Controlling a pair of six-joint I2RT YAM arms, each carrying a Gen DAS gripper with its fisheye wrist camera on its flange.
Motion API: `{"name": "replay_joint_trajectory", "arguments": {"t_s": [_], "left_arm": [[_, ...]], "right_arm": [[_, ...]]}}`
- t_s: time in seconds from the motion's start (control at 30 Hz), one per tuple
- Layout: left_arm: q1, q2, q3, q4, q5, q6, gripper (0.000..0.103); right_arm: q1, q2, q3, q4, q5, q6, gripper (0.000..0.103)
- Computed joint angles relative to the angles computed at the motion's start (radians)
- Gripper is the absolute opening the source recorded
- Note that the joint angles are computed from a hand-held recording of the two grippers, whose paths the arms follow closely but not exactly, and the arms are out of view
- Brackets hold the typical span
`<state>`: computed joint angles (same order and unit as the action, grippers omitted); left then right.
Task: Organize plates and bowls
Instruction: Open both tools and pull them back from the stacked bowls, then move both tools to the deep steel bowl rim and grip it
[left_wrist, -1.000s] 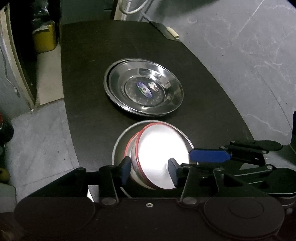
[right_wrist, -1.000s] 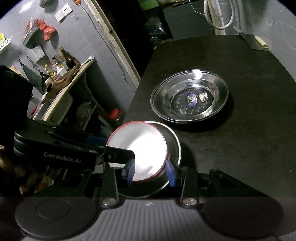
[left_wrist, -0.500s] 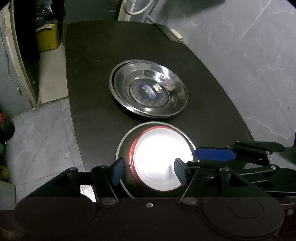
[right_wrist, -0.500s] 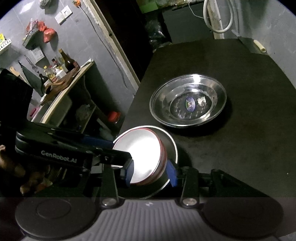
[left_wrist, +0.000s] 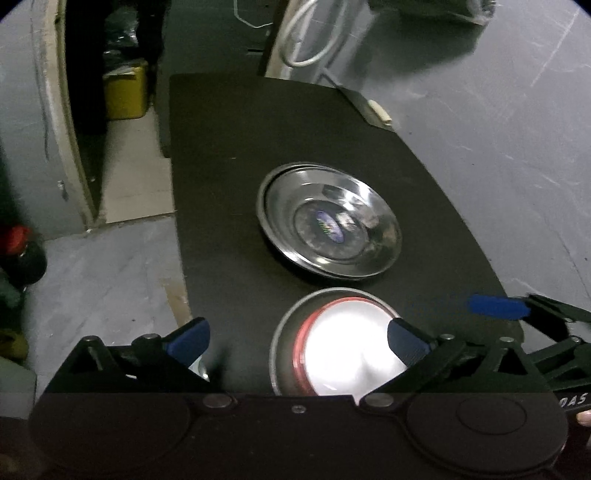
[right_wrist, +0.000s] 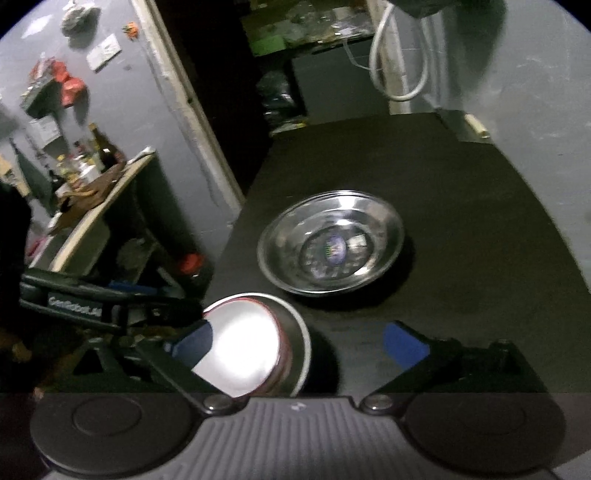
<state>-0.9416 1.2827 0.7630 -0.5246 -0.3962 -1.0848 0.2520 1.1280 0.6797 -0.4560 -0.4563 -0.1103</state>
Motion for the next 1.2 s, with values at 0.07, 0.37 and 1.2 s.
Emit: {"name": "replay_joint_trajectory", "arguments": {"t_s": [0.07, 0.37, 1.2], "left_arm": [[0.0, -0.002, -0.002, -0.016, -0.005, -0.017, 0.102], [-0.028, -0.003, -0.017, -0.096, -0.044, -0.082, 0.102], [-0.104, 0.067, -0.016, -0.171, -0.046, -0.14, 0.102]], "right_arm": [[-0.001, 0.003, 0.001, 0.007, 0.028, 0.012, 0.103], [0.041, 0.025, -0.007, 0.008, 0.233, 0.058, 0.103], [0.088, 0.052, 0.008, -0.073, 0.294, 0.0, 0.103]]}}
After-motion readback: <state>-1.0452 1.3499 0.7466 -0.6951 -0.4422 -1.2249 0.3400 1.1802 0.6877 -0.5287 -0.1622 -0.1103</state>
